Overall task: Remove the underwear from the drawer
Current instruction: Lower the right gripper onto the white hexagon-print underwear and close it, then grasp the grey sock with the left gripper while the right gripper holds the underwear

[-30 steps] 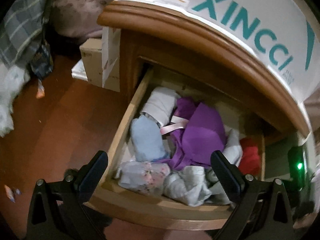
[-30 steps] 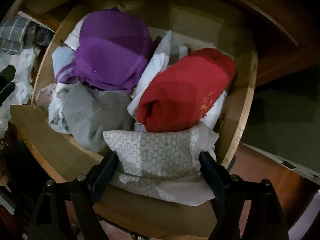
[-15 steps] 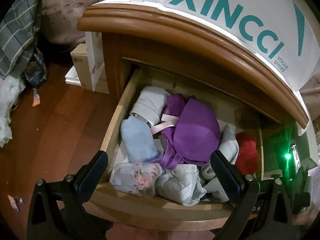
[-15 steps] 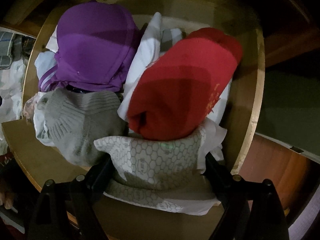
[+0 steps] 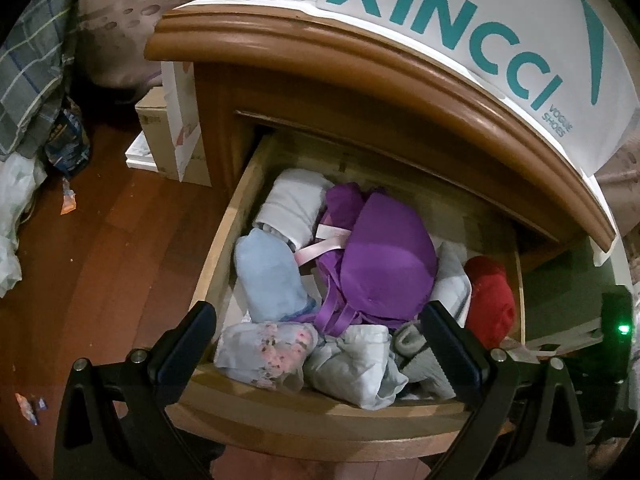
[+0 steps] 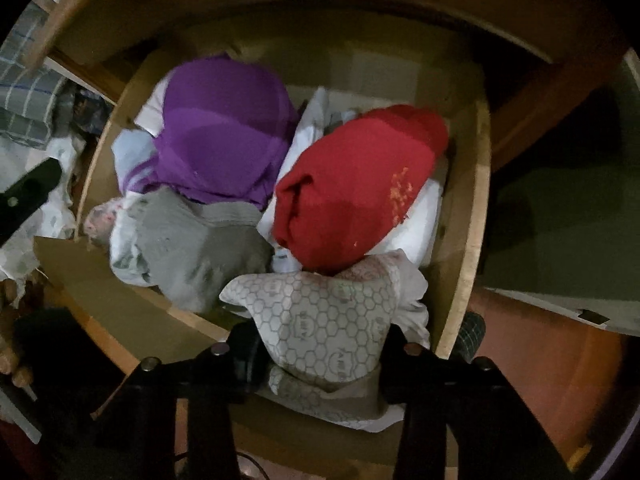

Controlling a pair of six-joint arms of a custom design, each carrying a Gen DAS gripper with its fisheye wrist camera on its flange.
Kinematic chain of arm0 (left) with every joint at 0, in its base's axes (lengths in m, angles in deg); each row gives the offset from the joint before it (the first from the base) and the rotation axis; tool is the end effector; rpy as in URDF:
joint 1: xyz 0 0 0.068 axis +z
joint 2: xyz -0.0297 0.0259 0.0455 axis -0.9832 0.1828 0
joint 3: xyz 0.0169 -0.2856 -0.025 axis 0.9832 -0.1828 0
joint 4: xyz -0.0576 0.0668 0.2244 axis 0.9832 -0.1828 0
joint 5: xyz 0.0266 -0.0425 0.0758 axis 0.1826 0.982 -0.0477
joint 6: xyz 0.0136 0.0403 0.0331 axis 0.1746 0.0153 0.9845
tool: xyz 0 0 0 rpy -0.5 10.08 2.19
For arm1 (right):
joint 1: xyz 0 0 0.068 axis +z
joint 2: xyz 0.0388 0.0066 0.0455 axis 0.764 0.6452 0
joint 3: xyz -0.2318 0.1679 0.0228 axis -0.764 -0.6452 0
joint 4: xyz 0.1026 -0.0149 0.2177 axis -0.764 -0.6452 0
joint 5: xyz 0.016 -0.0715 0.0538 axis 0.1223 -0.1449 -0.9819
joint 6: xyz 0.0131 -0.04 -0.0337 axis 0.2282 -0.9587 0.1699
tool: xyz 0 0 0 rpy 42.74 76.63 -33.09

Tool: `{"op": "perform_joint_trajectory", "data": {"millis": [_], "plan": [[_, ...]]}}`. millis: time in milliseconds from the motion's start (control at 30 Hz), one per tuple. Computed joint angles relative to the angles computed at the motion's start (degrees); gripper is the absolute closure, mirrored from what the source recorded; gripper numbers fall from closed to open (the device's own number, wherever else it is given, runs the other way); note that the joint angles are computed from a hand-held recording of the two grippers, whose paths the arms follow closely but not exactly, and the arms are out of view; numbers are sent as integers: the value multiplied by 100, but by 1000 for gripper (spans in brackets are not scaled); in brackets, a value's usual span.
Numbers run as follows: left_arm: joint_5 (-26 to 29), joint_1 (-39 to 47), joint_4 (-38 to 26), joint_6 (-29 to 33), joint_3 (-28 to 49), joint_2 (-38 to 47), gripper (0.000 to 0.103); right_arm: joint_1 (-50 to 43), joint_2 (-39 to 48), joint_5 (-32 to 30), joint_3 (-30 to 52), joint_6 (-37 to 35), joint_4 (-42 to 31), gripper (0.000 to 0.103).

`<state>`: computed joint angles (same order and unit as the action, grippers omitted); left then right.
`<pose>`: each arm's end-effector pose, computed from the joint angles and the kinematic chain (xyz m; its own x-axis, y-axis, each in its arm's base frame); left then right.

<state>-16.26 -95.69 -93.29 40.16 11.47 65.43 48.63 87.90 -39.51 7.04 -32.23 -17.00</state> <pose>0.1456 -0.0381 0.3485 -0.7990 -0.3879 -0.4595 -0.3202 0.9212 -0.2210 0.2658 0.0026 0.2415 -0.8855 -0.4385 -0.1537 -0.4611 0.8698 0.1753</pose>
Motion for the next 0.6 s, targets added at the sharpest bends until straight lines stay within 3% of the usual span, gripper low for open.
{"op": "perform_joint_trajectory", "data": {"millis": [167,267,433,600], "plan": [[39,-44,16,-3,-4,44,2,-442,-285,-425,135,-217,-171,62],[118,-94,84,1,-5,18,2,-731,-37,-841,737,-268,-577,62],[115,-317,120,30,8,53,2,-1059,-142,-1297,776,-133,-359,62],[434,-347,144,27,-70,78,2,-1564,-81,-2212,764,-158,-316,63]]}}
